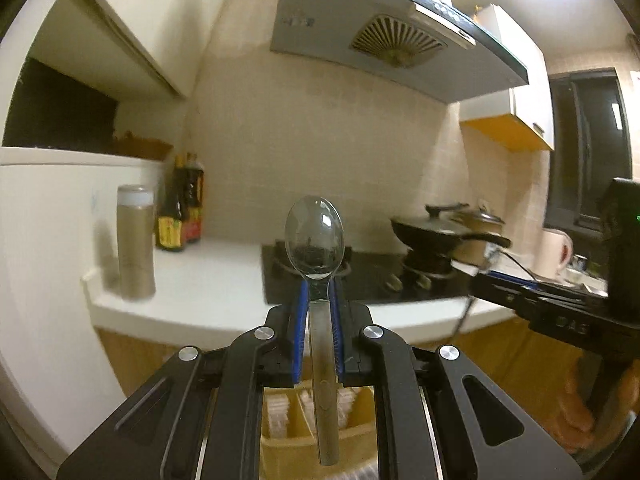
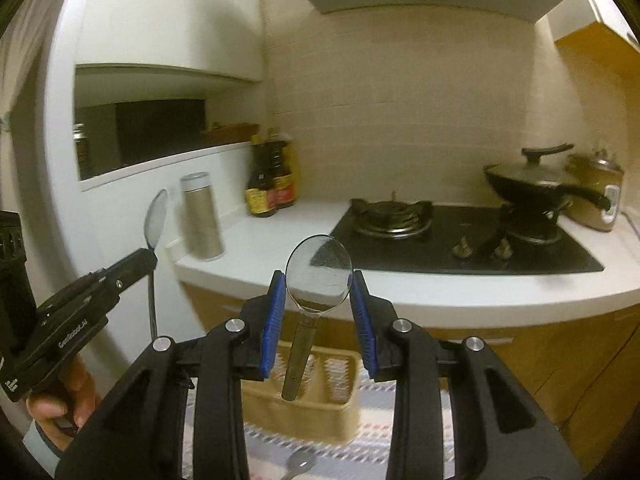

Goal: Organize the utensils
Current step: 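Lift the clear spoon with the left gripper and drop it into the tan caddy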

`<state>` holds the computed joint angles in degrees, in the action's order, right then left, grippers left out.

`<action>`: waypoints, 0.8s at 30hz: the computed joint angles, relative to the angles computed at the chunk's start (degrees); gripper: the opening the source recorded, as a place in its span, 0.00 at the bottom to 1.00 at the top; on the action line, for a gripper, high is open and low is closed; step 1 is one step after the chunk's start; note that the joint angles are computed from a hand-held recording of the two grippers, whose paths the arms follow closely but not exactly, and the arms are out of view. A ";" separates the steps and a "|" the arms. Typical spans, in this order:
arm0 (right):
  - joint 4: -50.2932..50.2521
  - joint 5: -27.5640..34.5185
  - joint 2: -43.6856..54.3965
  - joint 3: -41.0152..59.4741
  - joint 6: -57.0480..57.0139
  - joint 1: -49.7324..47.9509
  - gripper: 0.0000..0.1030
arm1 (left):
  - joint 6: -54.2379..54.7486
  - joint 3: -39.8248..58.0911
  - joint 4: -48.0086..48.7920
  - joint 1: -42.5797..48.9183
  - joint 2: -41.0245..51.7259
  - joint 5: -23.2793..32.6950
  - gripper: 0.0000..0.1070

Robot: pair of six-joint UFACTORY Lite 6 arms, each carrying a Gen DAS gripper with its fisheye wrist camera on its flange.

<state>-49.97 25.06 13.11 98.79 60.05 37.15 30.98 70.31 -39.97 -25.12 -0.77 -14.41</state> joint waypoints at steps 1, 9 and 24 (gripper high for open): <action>-0.96 0.08 1.01 0.81 0.58 -0.29 0.29 | -3.04 1.03 2.90 0.32 2.65 -2.18 0.09; -3.80 0.10 10.66 6.15 0.74 -2.51 0.29 | -15.83 6.33 14.05 3.96 15.64 -7.78 0.09; 9.65 0.49 23.25 14.24 -11.55 -3.95 0.29 | -20.58 3.92 19.36 5.91 20.91 -10.79 0.10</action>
